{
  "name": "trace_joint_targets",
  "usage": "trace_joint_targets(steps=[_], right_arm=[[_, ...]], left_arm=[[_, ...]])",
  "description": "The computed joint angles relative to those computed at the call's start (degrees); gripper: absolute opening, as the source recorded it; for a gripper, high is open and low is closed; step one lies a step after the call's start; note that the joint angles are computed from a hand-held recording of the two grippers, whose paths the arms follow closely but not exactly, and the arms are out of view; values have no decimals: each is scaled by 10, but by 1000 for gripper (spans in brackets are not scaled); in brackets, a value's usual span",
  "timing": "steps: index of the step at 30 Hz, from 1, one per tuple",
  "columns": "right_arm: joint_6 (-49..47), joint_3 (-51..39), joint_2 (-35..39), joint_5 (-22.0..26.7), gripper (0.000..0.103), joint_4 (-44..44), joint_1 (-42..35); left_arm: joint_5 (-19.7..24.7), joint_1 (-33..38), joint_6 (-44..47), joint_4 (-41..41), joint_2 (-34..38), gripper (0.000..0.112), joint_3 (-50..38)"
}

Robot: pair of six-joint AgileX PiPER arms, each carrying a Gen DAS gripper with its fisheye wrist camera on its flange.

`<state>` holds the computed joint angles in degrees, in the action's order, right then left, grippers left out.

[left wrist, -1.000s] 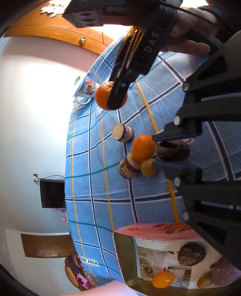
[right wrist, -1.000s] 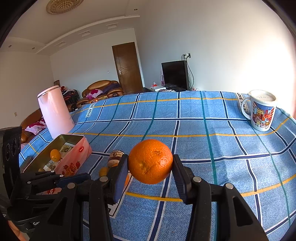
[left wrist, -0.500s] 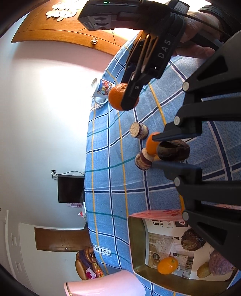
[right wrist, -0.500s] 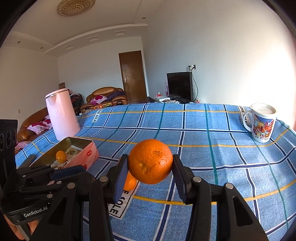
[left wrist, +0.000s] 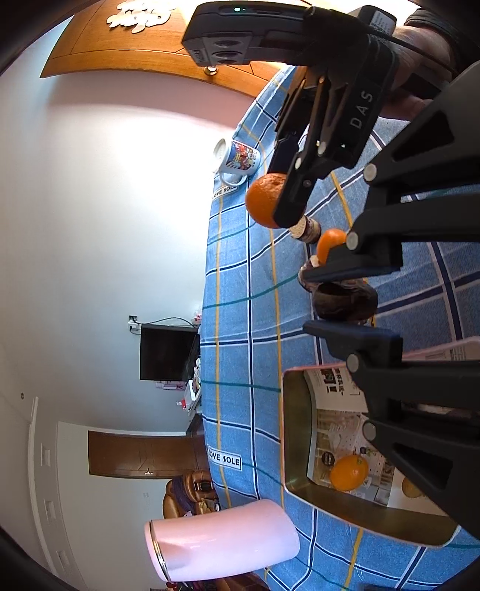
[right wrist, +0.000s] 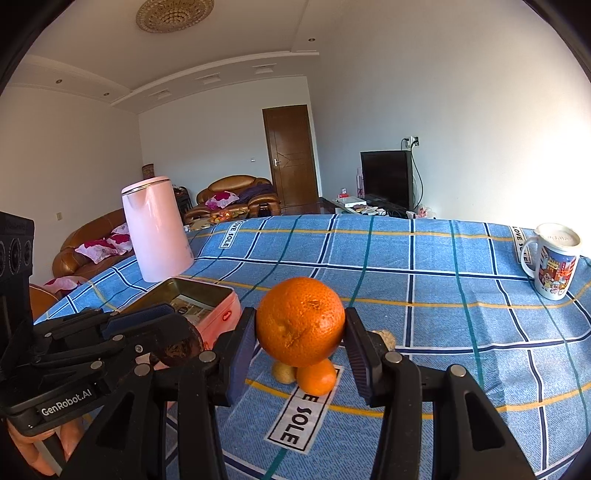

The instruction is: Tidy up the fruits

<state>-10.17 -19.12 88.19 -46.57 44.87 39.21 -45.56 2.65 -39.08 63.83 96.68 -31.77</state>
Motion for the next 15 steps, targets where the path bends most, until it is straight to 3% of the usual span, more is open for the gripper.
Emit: trace_joint_targets(steps=[15], right_arm=[[-101, -157, 79, 88, 49, 32, 37]], left_arm=[[-26, 113, -60, 66, 37, 22, -56]])
